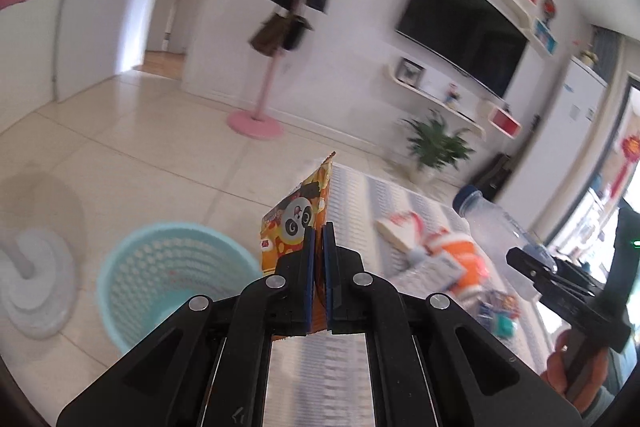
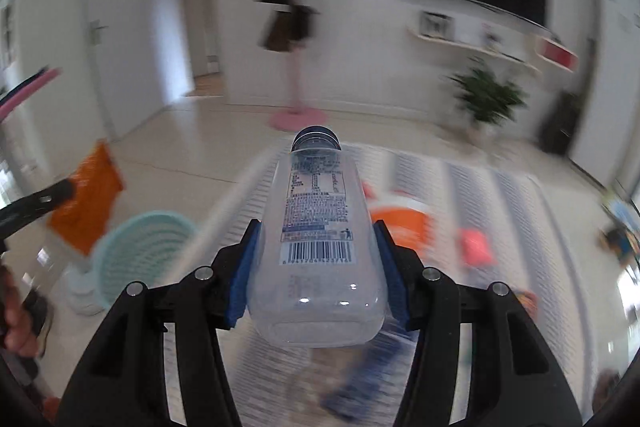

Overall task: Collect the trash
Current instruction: 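Carry both items to the blue basket and open both tools to drop them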

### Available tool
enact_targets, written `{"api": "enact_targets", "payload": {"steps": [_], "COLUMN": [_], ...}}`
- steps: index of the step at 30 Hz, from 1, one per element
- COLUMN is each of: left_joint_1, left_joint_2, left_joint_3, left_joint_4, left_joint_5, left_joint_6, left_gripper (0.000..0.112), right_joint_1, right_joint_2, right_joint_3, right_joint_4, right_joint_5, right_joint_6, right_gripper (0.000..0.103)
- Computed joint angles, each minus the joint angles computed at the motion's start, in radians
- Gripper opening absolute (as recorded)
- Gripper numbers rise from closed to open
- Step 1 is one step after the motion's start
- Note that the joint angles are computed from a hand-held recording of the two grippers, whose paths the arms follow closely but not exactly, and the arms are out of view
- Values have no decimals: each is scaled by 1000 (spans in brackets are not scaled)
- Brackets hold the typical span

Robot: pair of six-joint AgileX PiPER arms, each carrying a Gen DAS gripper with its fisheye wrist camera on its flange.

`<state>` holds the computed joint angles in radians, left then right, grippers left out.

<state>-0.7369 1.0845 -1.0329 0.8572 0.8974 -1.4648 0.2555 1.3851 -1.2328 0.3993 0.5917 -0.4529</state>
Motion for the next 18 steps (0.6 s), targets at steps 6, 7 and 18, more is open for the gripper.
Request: {"api": "enact_targets", "payload": {"steps": [6, 7, 18], "left_joint_1": [315, 386, 847], "left_joint_2": [-129, -139, 25], "left_joint_3": [110, 133, 357], "left_joint_4": [-219, -281, -896], "left_joint_5": [-107, -142, -451], "left_joint_6": [237, 305, 951], "left_gripper": [2, 2, 3], "right_joint_1": [322, 363, 512], "right_joint_2": [160, 212, 575], "right_joint_3": [-104, -138, -444], "right_joint_4": [-203, -225, -289], "right_joint_5": [-57, -46, 117], "right_joint_6": [195, 222, 398], "right_gripper": [52, 52, 53]}}
